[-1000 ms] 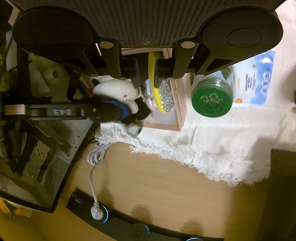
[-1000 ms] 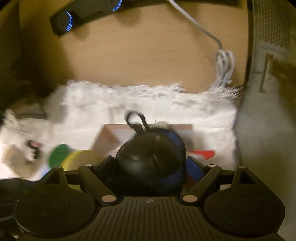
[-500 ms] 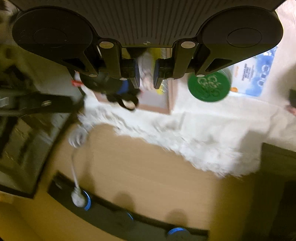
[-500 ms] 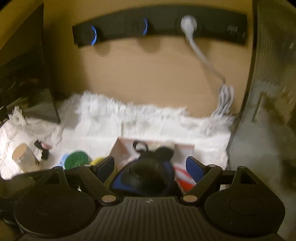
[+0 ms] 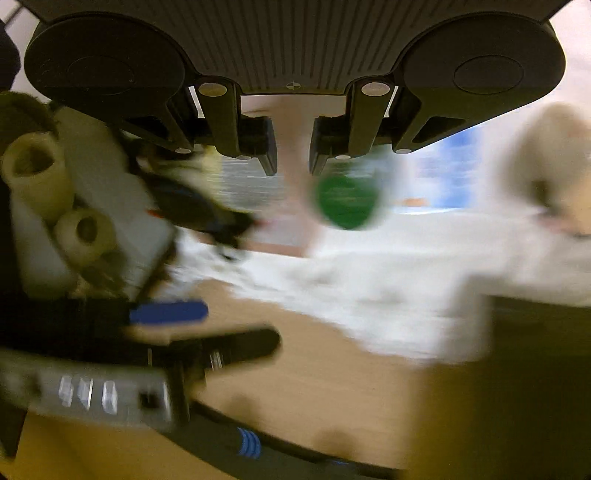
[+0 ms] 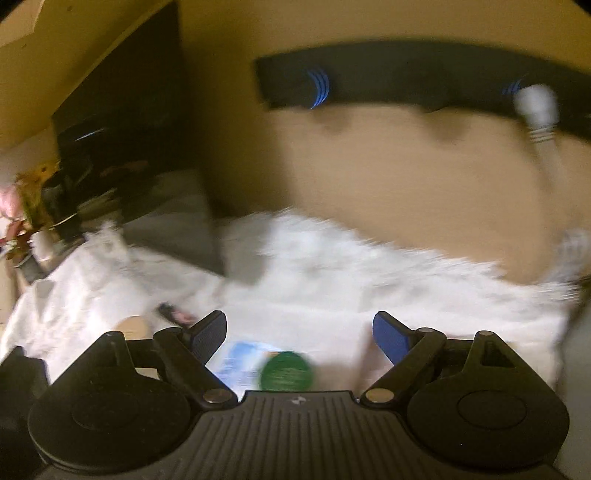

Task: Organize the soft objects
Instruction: 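Grasp the black ribbon with the pink rose using the right tool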

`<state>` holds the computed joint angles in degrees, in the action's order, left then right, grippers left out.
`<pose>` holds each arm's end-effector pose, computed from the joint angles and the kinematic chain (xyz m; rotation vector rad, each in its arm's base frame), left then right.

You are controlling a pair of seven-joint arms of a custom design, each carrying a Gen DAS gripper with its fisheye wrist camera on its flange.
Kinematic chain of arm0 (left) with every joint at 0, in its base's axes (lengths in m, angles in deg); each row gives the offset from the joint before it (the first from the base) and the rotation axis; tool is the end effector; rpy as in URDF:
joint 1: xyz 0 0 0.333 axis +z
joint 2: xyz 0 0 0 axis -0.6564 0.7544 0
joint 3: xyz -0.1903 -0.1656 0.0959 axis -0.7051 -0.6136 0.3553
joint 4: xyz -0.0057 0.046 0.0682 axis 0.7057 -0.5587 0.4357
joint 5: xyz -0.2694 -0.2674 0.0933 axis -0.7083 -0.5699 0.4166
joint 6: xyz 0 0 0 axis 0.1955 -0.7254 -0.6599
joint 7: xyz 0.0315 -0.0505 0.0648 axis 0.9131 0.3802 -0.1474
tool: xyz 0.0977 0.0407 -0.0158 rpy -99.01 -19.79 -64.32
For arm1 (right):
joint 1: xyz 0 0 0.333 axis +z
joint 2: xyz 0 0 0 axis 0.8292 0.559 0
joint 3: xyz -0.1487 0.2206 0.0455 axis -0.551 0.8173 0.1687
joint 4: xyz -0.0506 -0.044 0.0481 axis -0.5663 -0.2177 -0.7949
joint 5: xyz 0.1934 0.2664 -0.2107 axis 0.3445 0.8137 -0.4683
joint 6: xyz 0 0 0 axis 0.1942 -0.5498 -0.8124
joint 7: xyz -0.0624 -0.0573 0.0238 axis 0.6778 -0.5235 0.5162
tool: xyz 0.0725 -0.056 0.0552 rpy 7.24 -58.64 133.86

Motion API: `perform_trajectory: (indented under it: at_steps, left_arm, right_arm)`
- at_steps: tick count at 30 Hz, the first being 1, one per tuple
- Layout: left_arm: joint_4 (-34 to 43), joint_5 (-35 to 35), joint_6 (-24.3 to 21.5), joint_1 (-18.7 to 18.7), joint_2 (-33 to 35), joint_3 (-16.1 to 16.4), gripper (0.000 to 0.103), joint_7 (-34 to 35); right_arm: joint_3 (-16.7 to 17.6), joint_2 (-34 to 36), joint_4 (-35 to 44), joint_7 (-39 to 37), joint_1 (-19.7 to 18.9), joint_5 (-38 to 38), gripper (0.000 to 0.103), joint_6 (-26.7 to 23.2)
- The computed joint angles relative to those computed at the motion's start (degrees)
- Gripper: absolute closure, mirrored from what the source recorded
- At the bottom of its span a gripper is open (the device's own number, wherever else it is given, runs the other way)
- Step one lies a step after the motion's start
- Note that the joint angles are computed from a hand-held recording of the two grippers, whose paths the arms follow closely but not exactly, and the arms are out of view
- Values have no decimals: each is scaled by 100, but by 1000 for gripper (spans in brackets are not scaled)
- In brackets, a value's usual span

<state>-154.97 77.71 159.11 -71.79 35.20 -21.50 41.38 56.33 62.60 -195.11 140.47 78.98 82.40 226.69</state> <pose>0.3763 -0.1755 0.4617 -1.6914 1.8703 -1.2632 0.4792 0.1997 0.5519 -1.8577 1.2042 -0.4016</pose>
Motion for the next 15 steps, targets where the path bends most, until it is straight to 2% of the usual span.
perform_trajectory:
  at_steps: [2, 4, 6, 8, 10, 11, 13, 15]
  left_arm:
    - [-194, 43, -332, 421, -500, 43, 82, 41]
    - [-294, 37, -611, 832, -889, 219, 82, 175]
    - [-131, -68, -996, 1238, -956, 411, 82, 289]
    - [218, -256, -1356, 1439, -740, 779, 82, 534]
    - [755, -552, -1845, 1465, -263, 1210, 82, 765]
    - [986, -704, -2042, 1529, -21, 1327, 82, 775]
    - [1209, -942, -2139, 1747, 291, 1383, 82, 701]
    - [1065, -1135, -1939, 1888, 246, 1389, 82, 830]
  right_arm:
    - [135, 497, 520, 212, 46, -119, 16, -324]
    - [332, 1139, 1201, 593, 20, -511, 16, -755]
    - [464, 1713, 1807, 1048, 29, -900, 16, -1082]
    - [531, 2215, 2314, 1487, 88, -1263, 16, -1291]
    - [565, 2557, 2641, 1697, 162, -1461, 16, -1376]
    - [589, 2756, 2854, 1735, 191, -1484, 16, -1465]
    - [666, 3109, 3287, 1621, 186, -1296, 16, -1694]
    - [747, 3622, 3977, 1534, 195, -1123, 16, -2083]
